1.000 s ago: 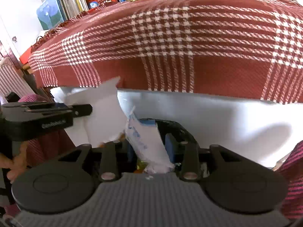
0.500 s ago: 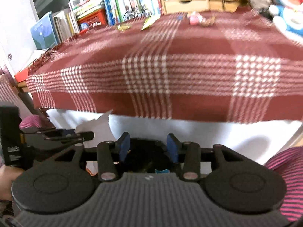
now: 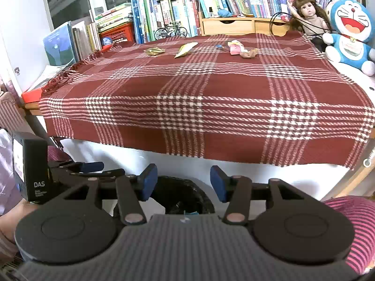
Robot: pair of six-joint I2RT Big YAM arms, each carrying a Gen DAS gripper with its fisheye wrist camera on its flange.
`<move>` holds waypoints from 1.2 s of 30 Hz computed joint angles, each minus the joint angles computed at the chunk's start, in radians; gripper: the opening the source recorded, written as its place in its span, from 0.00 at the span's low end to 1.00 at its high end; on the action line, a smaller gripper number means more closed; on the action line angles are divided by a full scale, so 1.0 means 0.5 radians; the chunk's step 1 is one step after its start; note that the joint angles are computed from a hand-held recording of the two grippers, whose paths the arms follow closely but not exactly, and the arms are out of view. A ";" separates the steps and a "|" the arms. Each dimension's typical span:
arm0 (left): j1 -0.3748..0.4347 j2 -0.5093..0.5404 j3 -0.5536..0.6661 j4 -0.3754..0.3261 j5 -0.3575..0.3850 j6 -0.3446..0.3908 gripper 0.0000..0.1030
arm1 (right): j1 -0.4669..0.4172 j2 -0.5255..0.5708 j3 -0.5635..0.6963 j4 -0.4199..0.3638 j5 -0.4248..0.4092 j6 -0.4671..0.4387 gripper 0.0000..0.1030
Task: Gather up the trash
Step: 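Carry the box and paper bag into the black bin and open both grippers, then grasp the gold foil wrapper with the left gripper while the right gripper grasps the colorful snack wrapper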
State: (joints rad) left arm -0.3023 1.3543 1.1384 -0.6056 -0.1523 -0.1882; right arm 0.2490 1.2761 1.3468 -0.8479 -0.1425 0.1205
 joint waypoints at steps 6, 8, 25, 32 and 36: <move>0.033 -0.027 0.095 -0.041 0.054 -0.015 0.54 | -0.002 0.075 0.060 0.054 -0.049 -0.007 0.67; 0.045 -0.031 0.153 -0.041 0.057 0.012 0.59 | 0.001 0.113 0.103 0.073 -0.039 -0.034 0.68; 0.170 0.529 1.251 -0.032 0.191 0.141 0.85 | -0.200 0.735 0.901 0.186 -0.104 0.009 0.77; 0.215 1.037 1.896 -0.192 0.086 0.113 0.87 | -0.263 1.097 1.331 0.191 -0.097 -0.011 0.80; 0.275 1.385 2.376 -0.341 0.023 0.037 0.88 | -0.271 1.342 1.633 0.143 -0.052 -0.040 0.82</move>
State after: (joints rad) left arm -0.1649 2.0468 2.3261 -0.7764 -0.1407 -0.1696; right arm 0.1134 1.9473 2.1633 -0.7764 -0.1688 0.1006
